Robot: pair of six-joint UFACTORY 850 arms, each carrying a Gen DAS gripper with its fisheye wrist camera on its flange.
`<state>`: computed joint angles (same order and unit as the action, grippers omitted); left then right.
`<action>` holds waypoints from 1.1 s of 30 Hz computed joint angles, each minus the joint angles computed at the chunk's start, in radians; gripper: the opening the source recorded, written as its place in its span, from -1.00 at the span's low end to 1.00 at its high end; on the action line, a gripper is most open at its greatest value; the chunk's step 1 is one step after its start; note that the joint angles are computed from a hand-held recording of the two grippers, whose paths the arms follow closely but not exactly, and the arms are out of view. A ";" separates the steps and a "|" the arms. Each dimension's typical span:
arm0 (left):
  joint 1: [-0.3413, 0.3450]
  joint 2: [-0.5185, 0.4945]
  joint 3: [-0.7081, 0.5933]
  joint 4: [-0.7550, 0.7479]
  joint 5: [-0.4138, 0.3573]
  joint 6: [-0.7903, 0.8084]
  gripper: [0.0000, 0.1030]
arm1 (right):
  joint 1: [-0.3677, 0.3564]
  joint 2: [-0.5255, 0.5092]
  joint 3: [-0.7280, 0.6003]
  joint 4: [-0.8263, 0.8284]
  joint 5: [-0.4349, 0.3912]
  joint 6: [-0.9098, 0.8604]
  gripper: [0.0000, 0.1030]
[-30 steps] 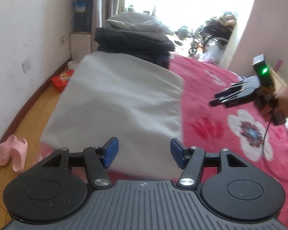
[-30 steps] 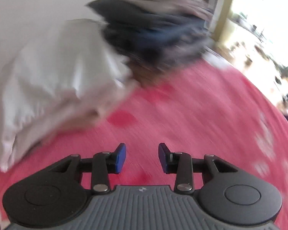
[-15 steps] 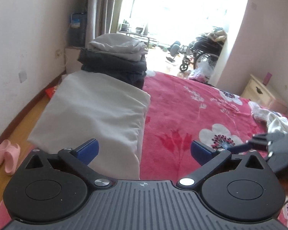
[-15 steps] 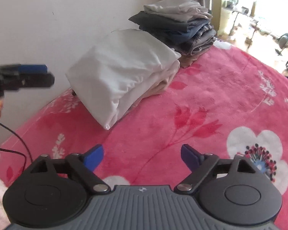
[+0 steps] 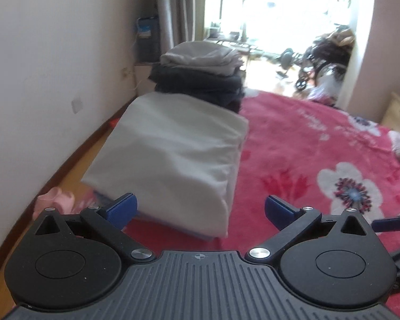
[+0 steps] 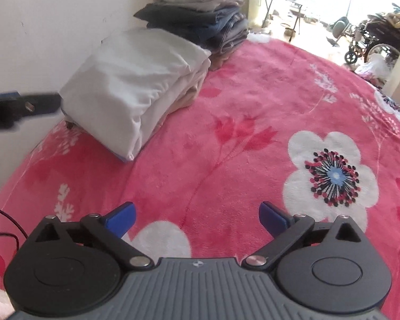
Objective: Fold clothes
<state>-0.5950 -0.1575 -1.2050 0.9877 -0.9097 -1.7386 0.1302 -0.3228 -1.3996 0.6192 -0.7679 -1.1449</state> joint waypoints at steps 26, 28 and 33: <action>-0.061 0.039 0.019 -0.078 -0.343 -0.185 1.00 | 0.036 0.219 0.179 0.120 0.051 -0.093 1.00; -0.066 0.036 0.014 -0.074 -0.348 -0.177 1.00 | 0.038 0.222 0.183 0.121 0.061 -0.089 1.00; -0.065 0.025 0.003 -0.073 -0.331 -0.167 1.00 | 0.040 0.226 0.185 0.114 0.076 -0.069 1.00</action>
